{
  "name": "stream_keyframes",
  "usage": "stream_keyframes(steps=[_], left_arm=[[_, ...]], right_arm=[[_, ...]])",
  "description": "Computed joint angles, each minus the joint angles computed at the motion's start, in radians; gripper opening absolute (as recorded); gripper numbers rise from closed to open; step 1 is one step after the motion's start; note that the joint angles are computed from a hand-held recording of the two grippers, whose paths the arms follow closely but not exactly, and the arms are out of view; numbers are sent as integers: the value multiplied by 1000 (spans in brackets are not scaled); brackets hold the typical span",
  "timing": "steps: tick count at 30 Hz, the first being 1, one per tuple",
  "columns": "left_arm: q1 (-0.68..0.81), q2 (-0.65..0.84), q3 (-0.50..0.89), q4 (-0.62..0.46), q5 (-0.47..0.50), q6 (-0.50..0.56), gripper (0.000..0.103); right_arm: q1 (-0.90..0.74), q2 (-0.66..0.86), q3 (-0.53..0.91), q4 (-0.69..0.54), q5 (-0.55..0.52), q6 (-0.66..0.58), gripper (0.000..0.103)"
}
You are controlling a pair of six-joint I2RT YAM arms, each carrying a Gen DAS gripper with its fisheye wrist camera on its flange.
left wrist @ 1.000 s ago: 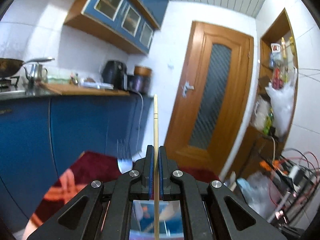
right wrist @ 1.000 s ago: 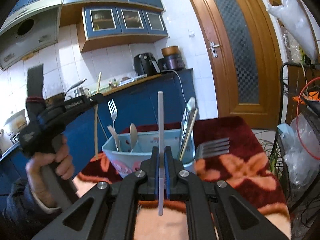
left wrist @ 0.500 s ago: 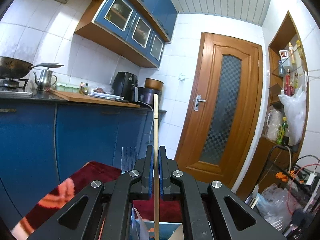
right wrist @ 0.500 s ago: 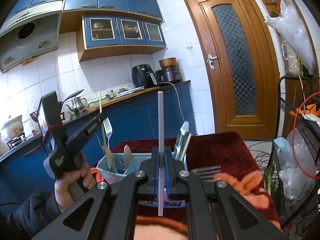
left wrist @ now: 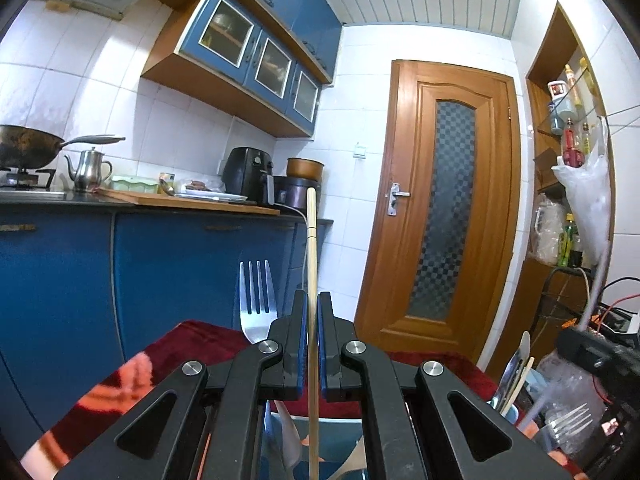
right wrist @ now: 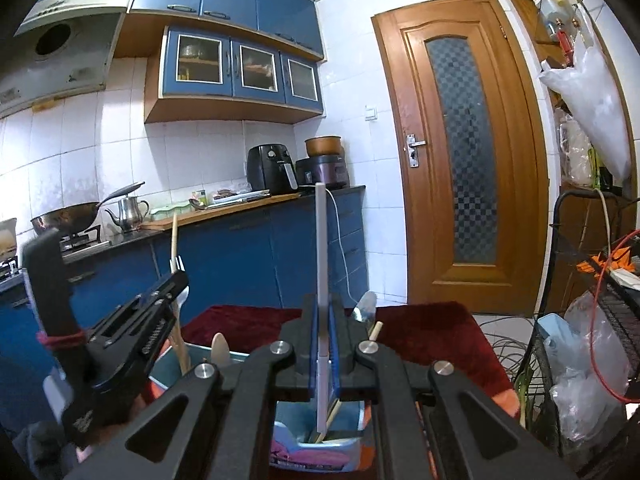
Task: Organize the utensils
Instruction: 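Lift the chopstick with the left tool over the caddy while the right tool carries the white utensil, then open the left tool to drop the chopstick into the caddy while the right tool releases the white utensil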
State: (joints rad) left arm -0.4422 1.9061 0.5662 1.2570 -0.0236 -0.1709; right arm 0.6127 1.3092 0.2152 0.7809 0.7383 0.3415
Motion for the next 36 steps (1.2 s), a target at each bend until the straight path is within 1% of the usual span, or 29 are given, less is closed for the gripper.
stream_keyframes(steps=[3,5,8,10,11,12,13,14,19,23,27,32,36], left_arm=[[10,0,-1,-9,16,-9,4],[8,2,2,-18,14,-10,4],[6,4,9,-35,5,-6,4],[5,5,17,-57,1,-5,7],[7,4,20,-69,7,-6,9],[8,2,22,-79,12,-8,13],[11,-3,25,-95,22,-10,15],[10,-5,24,-100,25,-11,16],[4,-51,9,-153,35,-1,16],[11,-114,-17,-224,59,-3,16],[28,-193,-53,-309,96,2,16],[43,-286,-119,-378,122,33,16],[47,-377,-176,-447,123,64,16]], right_arm=[[-16,68,17,20,-18,8,6],[-26,92,27,15,-33,10,6],[-37,127,22,44,-49,16,7],[-41,139,19,55,-46,28,9],[-46,142,15,61,-50,31,14],[-49,143,10,71,-52,36,21],[-50,146,6,83,-54,41,24],[-54,146,-4,102,-61,45,27],[-47,124,-22,127,-64,43,27],[-15,78,-45,137,-42,32,28],[32,-11,-58,73,-3,34,29],[123,-139,-67,-69,76,66,31],[191,-226,-76,-187,126,117,31]])
